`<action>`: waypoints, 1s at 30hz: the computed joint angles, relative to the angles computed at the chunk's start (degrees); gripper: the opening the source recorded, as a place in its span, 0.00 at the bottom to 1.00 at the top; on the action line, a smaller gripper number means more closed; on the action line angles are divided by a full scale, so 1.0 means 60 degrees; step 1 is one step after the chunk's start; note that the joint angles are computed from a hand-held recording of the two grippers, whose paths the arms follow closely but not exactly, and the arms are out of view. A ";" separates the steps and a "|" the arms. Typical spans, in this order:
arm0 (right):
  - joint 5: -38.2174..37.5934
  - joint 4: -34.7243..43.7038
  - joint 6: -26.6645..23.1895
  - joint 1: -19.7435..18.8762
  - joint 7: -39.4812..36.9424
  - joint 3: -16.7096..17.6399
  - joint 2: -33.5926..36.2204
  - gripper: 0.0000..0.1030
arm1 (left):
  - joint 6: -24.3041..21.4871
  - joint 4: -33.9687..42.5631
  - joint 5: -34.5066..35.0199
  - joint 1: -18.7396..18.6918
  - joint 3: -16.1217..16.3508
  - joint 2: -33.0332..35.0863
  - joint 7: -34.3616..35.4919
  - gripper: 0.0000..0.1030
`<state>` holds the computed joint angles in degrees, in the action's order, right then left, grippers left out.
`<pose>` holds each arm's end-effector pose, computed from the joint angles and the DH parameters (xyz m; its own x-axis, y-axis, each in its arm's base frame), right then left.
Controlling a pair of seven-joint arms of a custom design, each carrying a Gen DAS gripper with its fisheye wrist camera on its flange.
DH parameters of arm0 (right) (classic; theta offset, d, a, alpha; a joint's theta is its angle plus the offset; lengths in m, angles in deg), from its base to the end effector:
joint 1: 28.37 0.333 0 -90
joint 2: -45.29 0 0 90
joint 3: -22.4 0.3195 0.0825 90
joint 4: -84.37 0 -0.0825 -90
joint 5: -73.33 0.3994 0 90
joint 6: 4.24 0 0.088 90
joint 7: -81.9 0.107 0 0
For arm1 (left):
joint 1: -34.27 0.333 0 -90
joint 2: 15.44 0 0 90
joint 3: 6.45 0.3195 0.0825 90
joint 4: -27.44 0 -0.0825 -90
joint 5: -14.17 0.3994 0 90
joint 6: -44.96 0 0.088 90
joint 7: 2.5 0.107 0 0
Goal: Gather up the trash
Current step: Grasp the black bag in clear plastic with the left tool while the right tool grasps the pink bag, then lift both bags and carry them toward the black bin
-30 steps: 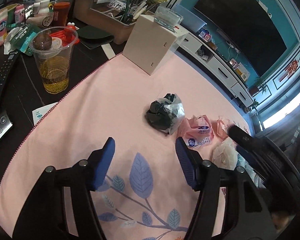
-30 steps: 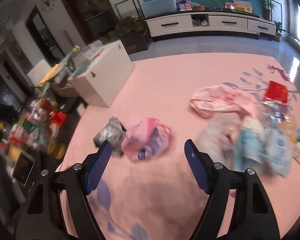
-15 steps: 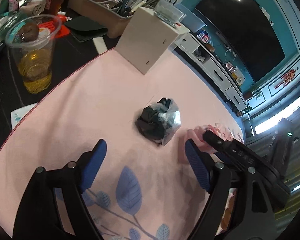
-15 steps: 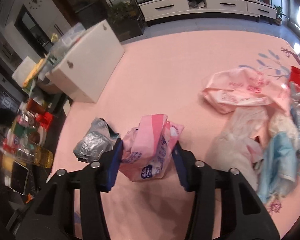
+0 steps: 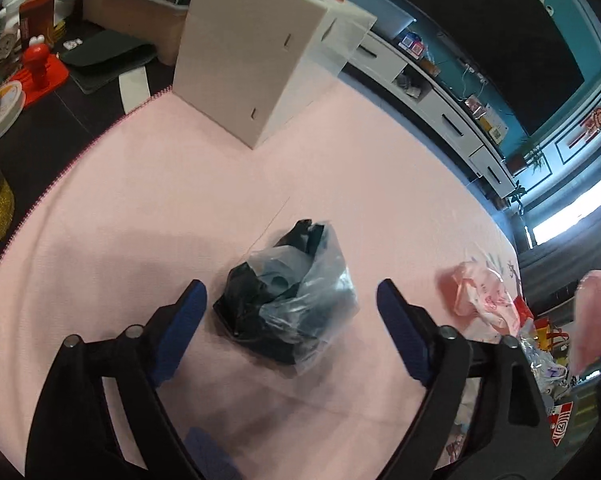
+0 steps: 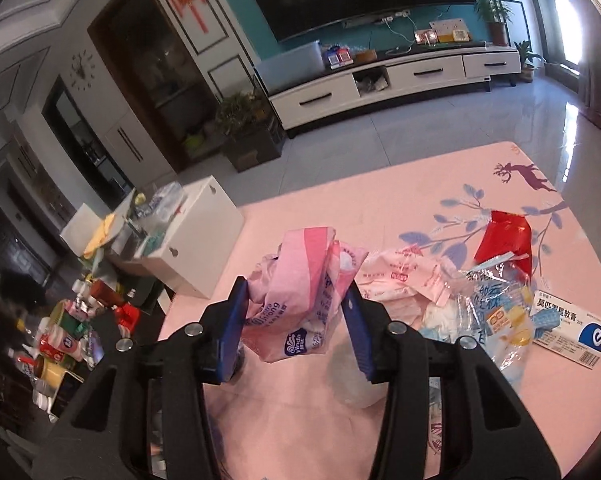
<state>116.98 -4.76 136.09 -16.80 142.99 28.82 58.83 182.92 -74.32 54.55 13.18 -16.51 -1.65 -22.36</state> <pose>0.6660 0.2074 0.5873 0.4863 -0.7677 -0.4174 -0.7303 -0.0949 -0.6765 0.5839 -0.3379 0.4639 0.6744 -0.6087 0.4179 -0.4380 -0.7855 -0.4373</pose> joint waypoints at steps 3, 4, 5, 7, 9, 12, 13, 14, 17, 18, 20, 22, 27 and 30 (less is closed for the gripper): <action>-0.0100 -0.0007 0.0029 0.0025 0.0024 -0.0018 -0.0019 0.46 | -0.0336 0.0290 0.0239 -0.0133 -0.0005 0.0187 0.0112 0.66; -0.0125 -0.0058 0.0090 0.0036 0.0027 -0.0022 -0.0059 0.46 | -0.0262 0.0286 0.0335 -0.0162 0.0010 0.0197 0.0085 0.62; -0.0138 -0.0118 0.0151 0.0047 0.0026 -0.0024 -0.0106 0.46 | -0.0251 0.0292 0.0351 -0.0186 0.0008 0.0204 0.0075 0.61; -0.0023 -0.0363 0.0389 0.0044 -0.0155 -0.0003 -0.0319 0.46 | -0.0297 0.0307 0.0353 -0.0228 -0.0007 0.0191 0.0091 0.58; 0.0136 -0.0752 0.0606 0.0010 -0.0544 -0.0026 -0.0644 0.46 | -0.0356 0.0308 0.0114 -0.0238 -0.0085 0.0127 0.0202 0.57; 0.0159 -0.1342 0.0522 -0.0043 -0.0912 -0.0197 -0.1165 0.47 | -0.0985 0.0515 0.0291 -0.0534 -0.0171 0.0011 -0.0029 0.57; 0.0144 -0.1470 0.0364 -0.0089 -0.1050 -0.0280 -0.1311 0.47 | -0.1129 0.0506 0.0383 -0.0632 -0.0210 -0.0056 -0.0174 0.57; 0.0079 -0.1606 0.0244 -0.0134 -0.1140 -0.0377 -0.1468 0.47 | -0.1290 0.0573 0.0548 -0.0777 -0.0272 -0.0103 -0.0352 0.57; -0.0305 -0.2106 0.0349 -0.0177 -0.1186 -0.0601 -0.1911 0.47 | -0.2220 0.1259 0.0862 -0.1233 -0.0516 0.0059 -0.0271 0.57; -0.0490 -0.2341 0.0437 -0.0210 -0.1248 -0.0685 -0.2098 0.48 | -0.2728 0.1592 0.1074 -0.1443 -0.0558 0.0160 -0.0073 0.57; -0.0680 -0.2681 0.0476 -0.0274 -0.1373 -0.0828 -0.2356 0.48 | -0.3627 0.2038 0.1507 -0.1867 -0.0609 0.0256 0.0016 0.57; -0.0691 -0.3117 0.0478 -0.0371 -0.1658 -0.0992 -0.2669 0.48 | -0.3946 0.2187 0.1836 -0.2183 -0.0655 0.0260 -0.0277 0.57; -0.0328 -0.4112 0.0375 -0.0611 -0.2366 -0.1414 -0.3270 0.48 | -0.3825 0.2031 0.2087 -0.2683 -0.0915 0.0252 -0.0897 0.58; 0.0005 -0.4512 0.0142 -0.0789 -0.2398 -0.1648 -0.3452 0.48 | -0.3932 0.2221 0.2033 -0.2963 -0.0980 0.0466 -0.0984 0.58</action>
<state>117.01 -31.83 136.95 -21.53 128.60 18.94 38.12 159.32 -60.99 66.75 -4.60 -22.39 1.14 -28.26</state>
